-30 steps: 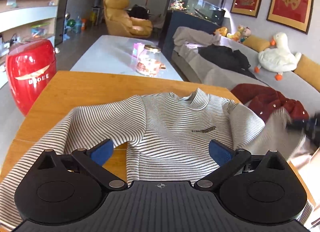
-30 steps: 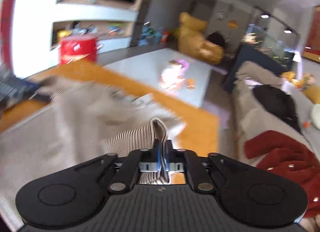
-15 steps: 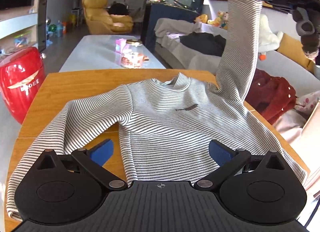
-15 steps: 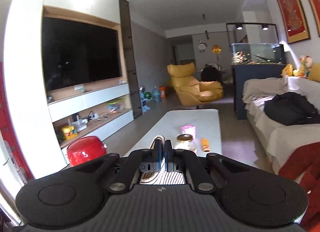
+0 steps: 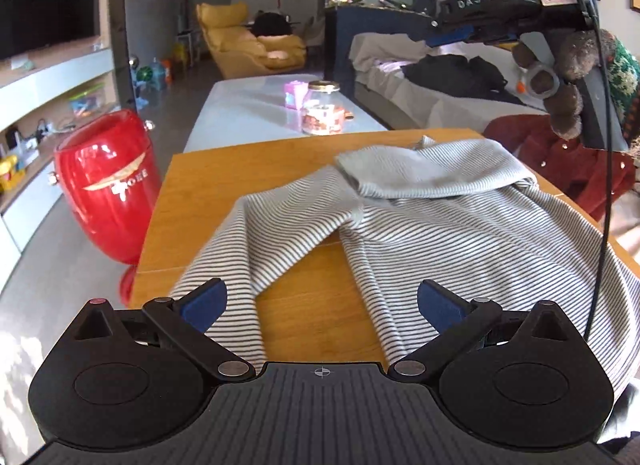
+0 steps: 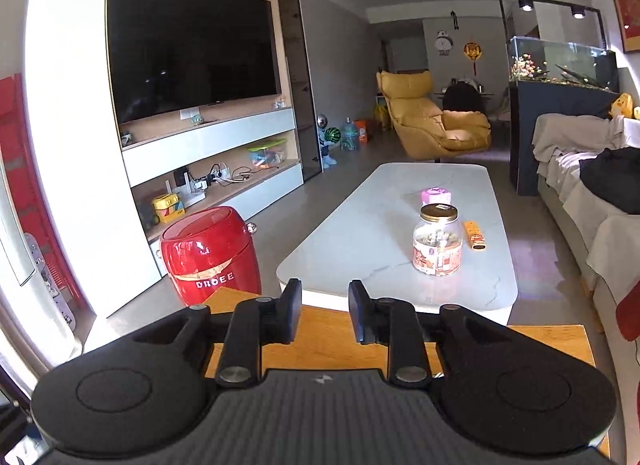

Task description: Fold clothes

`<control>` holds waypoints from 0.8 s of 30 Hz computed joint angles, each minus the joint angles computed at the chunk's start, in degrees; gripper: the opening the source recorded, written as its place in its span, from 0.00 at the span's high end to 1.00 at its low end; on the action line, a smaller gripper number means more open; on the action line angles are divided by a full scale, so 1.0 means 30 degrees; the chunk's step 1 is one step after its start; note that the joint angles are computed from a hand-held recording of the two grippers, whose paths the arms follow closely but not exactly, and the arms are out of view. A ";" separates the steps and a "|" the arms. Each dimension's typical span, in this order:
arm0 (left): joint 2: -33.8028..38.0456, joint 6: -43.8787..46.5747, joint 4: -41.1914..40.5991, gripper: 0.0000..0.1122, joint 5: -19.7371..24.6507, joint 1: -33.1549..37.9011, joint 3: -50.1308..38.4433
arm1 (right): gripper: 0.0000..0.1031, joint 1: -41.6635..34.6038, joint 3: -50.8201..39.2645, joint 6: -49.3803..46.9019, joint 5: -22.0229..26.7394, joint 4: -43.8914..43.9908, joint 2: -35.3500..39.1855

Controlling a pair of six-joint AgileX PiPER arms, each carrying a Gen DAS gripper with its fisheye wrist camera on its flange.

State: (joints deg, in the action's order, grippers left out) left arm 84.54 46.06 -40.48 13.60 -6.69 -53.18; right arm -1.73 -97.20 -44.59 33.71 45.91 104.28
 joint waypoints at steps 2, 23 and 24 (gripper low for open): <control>-0.0231 -0.0455 0.0008 0.08 0.0247 0.0967 -0.0200 | 0.67 0.0377 0.1503 -0.0971 0.1224 0.0363 -0.0724; -0.0820 0.0472 -0.5268 0.08 0.1114 0.5369 -0.2178 | 0.68 0.6117 0.6797 0.6525 0.6001 1.1904 0.2817; -0.0906 0.0657 -0.5389 0.08 0.1234 0.5534 -0.2108 | 0.72 0.6292 0.6720 0.6706 0.5298 1.1620 0.2862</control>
State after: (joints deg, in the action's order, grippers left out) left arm 81.82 48.03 -56.65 17.30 9.91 -59.50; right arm 17.14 -77.04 -24.47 49.60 80.77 112.87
